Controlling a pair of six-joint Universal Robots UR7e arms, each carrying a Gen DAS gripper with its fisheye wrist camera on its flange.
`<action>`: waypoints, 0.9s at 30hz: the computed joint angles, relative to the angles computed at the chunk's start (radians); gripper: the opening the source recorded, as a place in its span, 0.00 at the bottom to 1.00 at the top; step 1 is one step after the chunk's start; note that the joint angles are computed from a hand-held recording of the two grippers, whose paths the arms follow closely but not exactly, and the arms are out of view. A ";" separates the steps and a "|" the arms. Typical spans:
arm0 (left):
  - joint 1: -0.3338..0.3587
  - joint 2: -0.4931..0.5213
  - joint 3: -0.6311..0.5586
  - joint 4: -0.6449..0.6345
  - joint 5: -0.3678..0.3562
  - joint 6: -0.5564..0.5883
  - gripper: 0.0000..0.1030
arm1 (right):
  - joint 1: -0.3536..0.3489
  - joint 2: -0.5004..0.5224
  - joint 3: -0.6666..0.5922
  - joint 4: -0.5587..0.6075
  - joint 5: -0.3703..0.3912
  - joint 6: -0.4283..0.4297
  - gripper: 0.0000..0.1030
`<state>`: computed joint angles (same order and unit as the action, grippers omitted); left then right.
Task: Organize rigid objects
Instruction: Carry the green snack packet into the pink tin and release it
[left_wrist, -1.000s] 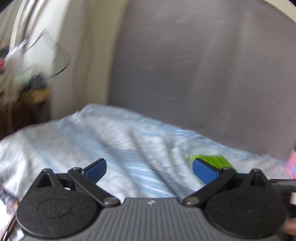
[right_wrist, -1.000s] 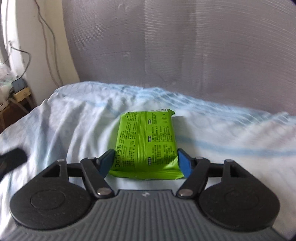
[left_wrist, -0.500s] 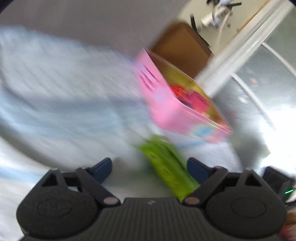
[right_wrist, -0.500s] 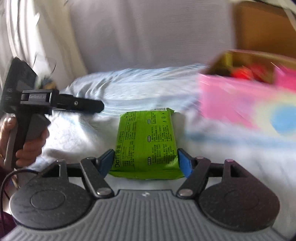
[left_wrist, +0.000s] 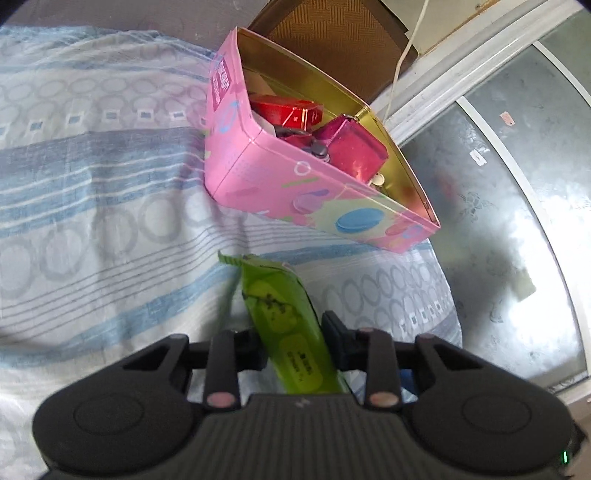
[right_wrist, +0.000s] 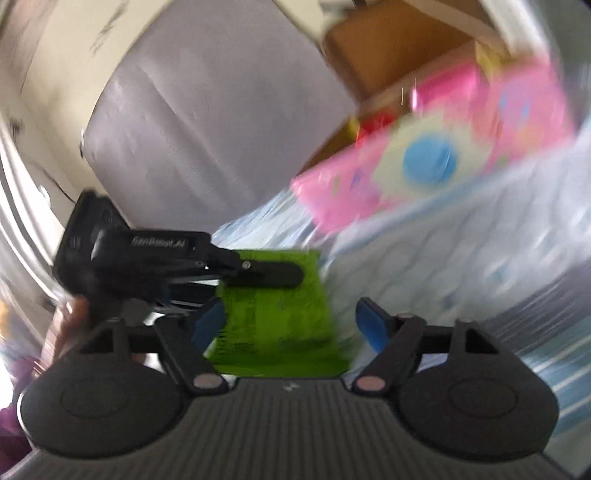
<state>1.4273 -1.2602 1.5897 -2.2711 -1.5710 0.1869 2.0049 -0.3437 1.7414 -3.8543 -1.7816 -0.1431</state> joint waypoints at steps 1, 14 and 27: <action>-0.002 0.002 -0.002 0.001 0.001 -0.001 0.28 | 0.007 0.004 0.009 -0.031 -0.015 -0.060 0.80; 0.001 0.017 -0.034 0.044 0.002 -0.057 0.26 | 0.045 0.095 -0.072 -0.050 -0.146 -0.466 0.79; -0.124 0.052 -0.112 -0.032 0.012 0.049 0.25 | 0.052 0.125 -0.183 -0.199 -0.161 -0.567 0.38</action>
